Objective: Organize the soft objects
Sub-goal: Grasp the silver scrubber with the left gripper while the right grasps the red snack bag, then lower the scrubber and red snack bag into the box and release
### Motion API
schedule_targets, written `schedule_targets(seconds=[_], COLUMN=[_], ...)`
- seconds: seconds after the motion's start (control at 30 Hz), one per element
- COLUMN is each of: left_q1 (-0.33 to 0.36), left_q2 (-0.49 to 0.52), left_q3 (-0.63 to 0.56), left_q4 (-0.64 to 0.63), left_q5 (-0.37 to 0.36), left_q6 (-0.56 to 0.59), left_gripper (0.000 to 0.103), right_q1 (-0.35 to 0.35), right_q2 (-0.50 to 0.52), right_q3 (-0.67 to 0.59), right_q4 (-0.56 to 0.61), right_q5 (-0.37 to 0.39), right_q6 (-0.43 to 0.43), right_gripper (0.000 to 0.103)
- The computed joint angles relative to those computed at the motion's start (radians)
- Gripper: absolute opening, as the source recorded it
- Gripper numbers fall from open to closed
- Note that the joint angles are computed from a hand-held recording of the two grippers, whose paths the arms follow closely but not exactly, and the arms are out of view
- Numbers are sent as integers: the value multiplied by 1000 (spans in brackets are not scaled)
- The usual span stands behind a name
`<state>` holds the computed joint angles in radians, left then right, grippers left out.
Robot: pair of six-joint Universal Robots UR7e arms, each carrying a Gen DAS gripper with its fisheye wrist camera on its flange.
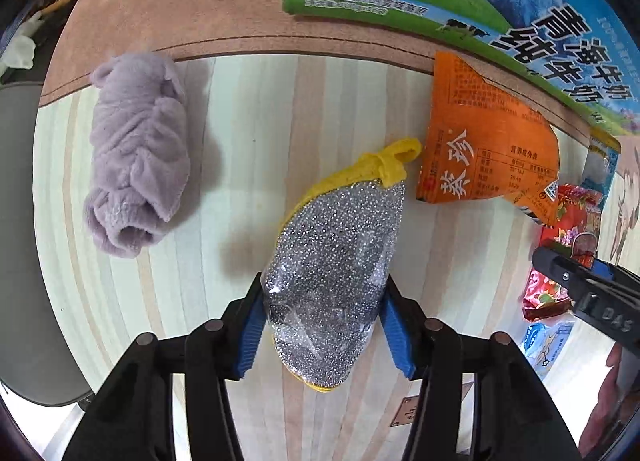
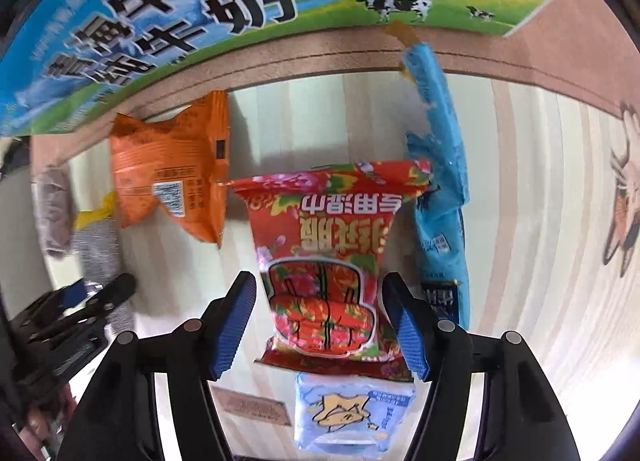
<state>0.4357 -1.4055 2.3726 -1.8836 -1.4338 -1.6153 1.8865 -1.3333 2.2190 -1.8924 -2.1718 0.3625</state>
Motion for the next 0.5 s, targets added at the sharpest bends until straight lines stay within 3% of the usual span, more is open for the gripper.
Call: schedule_targets(seconds=[0.03,0.07,0.13,0.33,0.5], left_q1=[-9,-15,-34,-151,-207], left_q2=[-20,-31,-56,-127,-99], left_q3=[14,18,14,-27,-190], left_q4=[-3,3,36,61,187], left_q5=[3,6,15,10,102], left_q6=[-11,-18,-28,-136,-149], left_gripper=[49,48,48,48,48], right_q1=[17,35,52,70,130], right_q2=[9,24,25,-92,-177], right_q3=[4,2,13,27,-59], right_q4=[-9,-11,-30,17,97], right_q5=[-21,-42,-31,114,238], right_q6=[0,4,0,-4,-10], right_gripper=[63,51,48,47,46])
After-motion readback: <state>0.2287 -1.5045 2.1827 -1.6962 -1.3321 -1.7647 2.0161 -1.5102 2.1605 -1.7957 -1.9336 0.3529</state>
